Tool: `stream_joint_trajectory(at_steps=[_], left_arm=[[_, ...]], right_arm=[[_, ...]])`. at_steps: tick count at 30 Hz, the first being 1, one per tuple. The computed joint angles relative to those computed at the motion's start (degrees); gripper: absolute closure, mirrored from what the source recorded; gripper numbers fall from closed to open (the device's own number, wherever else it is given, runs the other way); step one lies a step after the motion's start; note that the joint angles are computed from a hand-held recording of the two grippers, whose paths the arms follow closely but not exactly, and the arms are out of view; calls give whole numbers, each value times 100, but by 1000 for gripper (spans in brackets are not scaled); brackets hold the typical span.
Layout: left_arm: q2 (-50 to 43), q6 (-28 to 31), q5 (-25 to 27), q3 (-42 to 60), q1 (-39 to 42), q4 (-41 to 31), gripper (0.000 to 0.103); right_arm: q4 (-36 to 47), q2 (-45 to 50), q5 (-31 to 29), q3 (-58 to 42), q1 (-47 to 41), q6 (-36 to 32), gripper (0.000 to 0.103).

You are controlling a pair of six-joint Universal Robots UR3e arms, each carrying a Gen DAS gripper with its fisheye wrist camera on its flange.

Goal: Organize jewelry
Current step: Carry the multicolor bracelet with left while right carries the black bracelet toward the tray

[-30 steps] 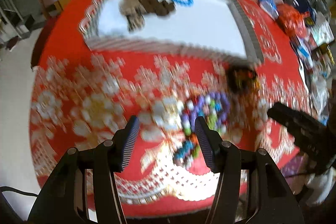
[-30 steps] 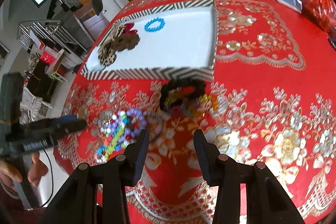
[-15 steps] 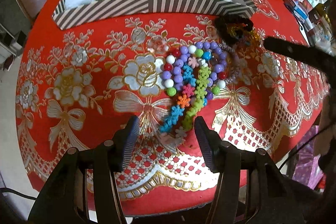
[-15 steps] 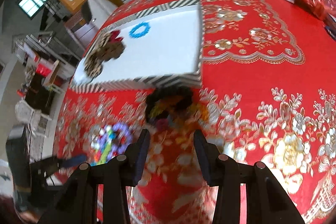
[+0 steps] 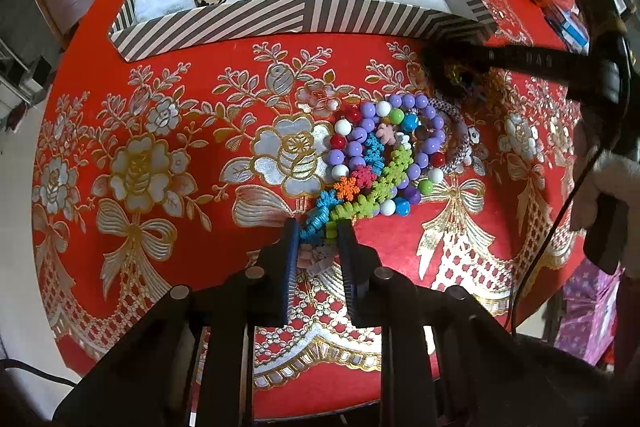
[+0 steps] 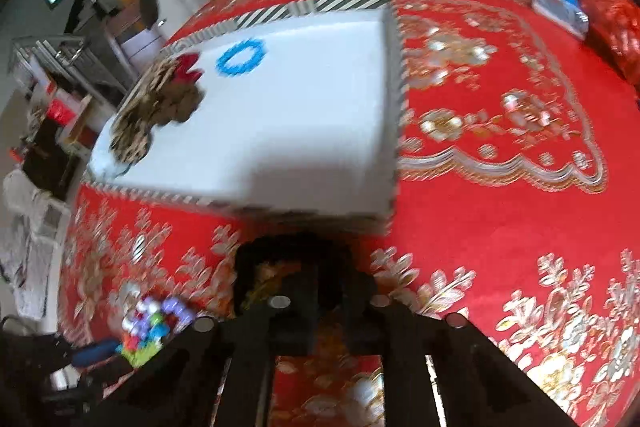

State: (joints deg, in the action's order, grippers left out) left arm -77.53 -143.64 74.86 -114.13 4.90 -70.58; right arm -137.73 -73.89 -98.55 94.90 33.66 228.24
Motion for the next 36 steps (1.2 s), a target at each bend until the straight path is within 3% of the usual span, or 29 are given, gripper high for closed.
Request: stream_joint_trajectory(at_steps=[5, 9, 15, 23, 36], left_arm=[[32, 347, -371, 500, 446, -908, 87], [43, 601, -740, 1165, 738, -1677, 87], [-37, 691, -1161, 2014, 955, -2288, 87], [-188, 199, -1302, 2531, 689, -1908, 87], [-1073, -738, -1065, 3332, -77, -924, 87]], right_arm=[[-557, -665, 190, 566, 56, 125, 96], [-591, -1203, 78, 637, 152, 187, 96], [-551, -1615, -96, 447, 224, 200, 96], [-362, -1577, -111, 97, 207, 59, 96], [66, -1326, 69, -449, -110, -448, 96]])
